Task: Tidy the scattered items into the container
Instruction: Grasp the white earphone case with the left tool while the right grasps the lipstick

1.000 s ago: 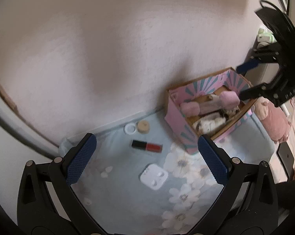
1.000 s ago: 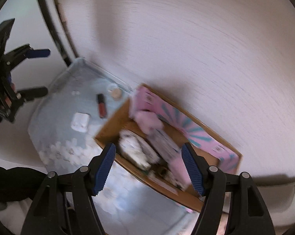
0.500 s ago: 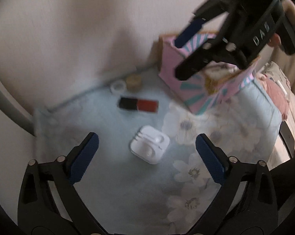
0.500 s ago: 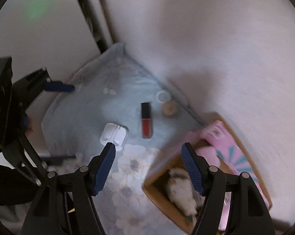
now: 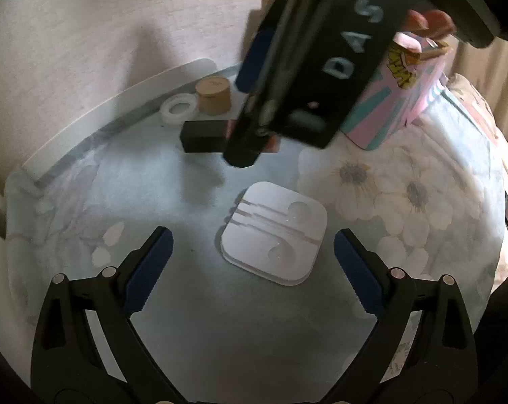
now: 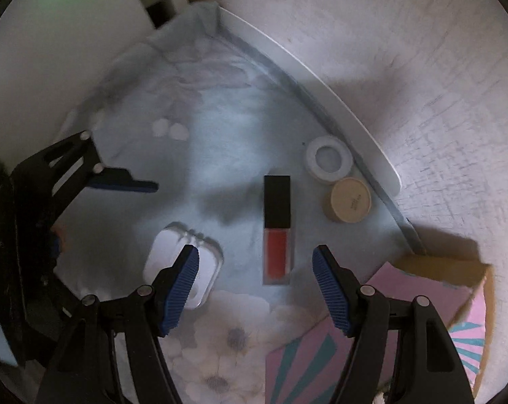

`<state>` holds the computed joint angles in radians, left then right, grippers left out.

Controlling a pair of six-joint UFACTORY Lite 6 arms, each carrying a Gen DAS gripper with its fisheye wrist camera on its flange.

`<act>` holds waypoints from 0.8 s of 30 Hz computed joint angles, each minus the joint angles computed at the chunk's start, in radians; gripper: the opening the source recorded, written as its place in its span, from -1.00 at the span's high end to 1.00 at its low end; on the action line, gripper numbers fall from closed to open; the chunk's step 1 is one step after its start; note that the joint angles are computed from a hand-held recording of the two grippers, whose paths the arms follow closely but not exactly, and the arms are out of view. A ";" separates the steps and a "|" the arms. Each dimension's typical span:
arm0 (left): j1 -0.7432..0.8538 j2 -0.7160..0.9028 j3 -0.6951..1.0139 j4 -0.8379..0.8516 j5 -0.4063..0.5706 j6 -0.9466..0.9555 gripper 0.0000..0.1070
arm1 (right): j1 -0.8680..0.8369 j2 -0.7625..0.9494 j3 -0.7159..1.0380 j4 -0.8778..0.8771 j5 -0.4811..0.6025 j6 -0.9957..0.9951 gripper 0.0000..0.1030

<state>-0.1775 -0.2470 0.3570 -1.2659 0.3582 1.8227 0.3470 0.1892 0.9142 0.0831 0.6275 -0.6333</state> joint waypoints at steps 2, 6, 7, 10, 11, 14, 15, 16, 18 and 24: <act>-0.010 0.003 -0.007 -0.047 -0.002 0.064 -0.75 | 0.002 0.026 0.014 -0.006 -0.005 0.009 -0.27; -0.040 0.028 -0.008 -0.132 -0.012 0.163 -0.60 | 0.007 0.064 0.031 -0.023 -0.016 0.022 -0.27; -0.049 0.042 -0.005 -0.148 -0.017 0.182 -0.49 | 0.006 0.071 0.035 -0.030 -0.020 0.030 -0.27; -0.033 0.074 0.005 -0.156 0.023 0.205 -0.33 | -0.006 0.096 0.050 -0.025 -0.021 0.029 -0.18; -0.025 0.075 0.005 -0.157 0.033 0.207 -0.25 | -0.008 0.106 0.055 -0.029 -0.018 0.030 -0.13; -0.017 0.063 -0.004 -0.156 0.045 0.223 -0.18 | -0.005 0.120 0.047 -0.057 -0.030 0.041 0.03; -0.013 0.059 -0.008 -0.154 0.049 0.226 -0.17 | -0.005 0.125 0.044 -0.063 -0.032 0.041 0.13; -0.010 0.056 -0.012 -0.154 0.053 0.230 -0.17 | -0.006 0.131 0.041 -0.064 -0.033 0.038 0.30; -0.008 0.047 -0.019 -0.156 0.055 0.232 -0.17 | 0.000 0.133 0.026 -0.103 -0.052 0.066 0.44; -0.003 -0.009 -0.026 -0.006 0.071 0.046 -0.16 | -0.028 0.103 0.001 -0.064 -0.054 0.013 0.65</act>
<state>-0.1806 -0.2565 0.3308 -1.2718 0.4288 1.8688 0.3189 0.2920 0.9156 0.0189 0.5732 -0.6201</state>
